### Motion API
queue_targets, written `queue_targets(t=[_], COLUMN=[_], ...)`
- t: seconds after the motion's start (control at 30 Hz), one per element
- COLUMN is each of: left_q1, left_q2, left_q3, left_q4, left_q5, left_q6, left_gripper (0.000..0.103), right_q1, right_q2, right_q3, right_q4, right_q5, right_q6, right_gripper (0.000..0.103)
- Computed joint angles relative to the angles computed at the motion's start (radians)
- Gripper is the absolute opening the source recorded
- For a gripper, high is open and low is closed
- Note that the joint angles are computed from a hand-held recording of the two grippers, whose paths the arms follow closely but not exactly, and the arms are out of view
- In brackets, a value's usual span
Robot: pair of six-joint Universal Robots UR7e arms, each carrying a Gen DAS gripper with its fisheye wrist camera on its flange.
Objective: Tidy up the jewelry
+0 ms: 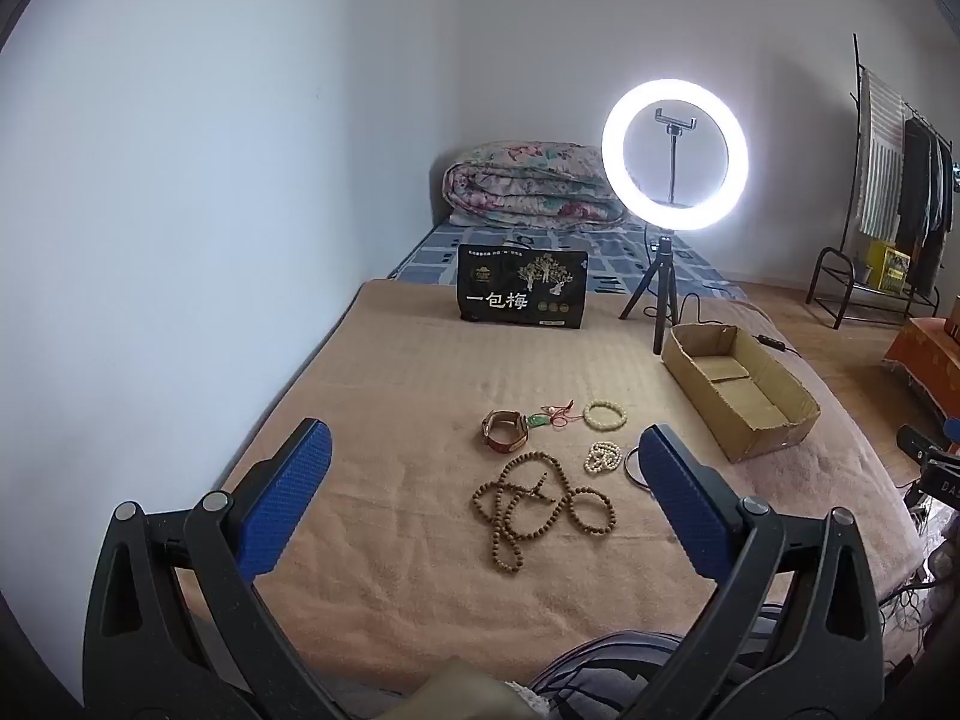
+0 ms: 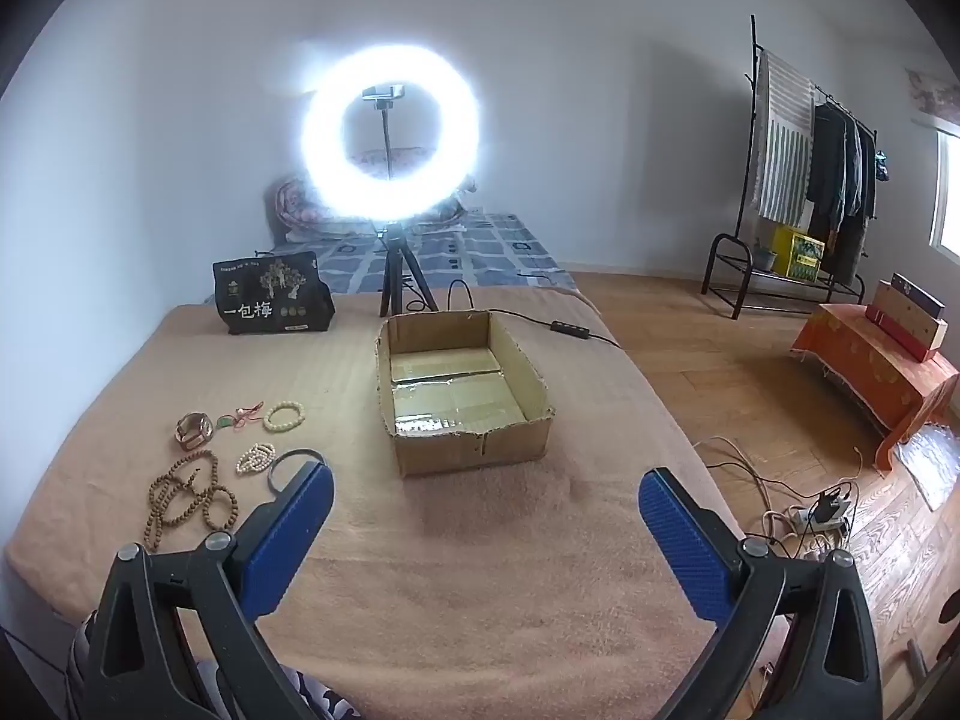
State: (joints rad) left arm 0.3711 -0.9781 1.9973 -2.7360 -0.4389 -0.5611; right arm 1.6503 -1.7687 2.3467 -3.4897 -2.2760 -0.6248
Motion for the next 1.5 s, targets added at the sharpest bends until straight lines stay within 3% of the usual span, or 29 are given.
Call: queue_targets(t=[1.5], left_q1=[-0.004], left_q2=[0.014], left_q3=[-0.042], left_q4=[0.019], left_q5=[-0.007], left_q6=[0.019], left_gripper=[0.103], right_q1=[-0.003], right_q2=[-0.004], right_q3=[0.005], right_q4=[0.028], right_q5=[0.001], right_q6=[0.018], right_gripper=[0.103])
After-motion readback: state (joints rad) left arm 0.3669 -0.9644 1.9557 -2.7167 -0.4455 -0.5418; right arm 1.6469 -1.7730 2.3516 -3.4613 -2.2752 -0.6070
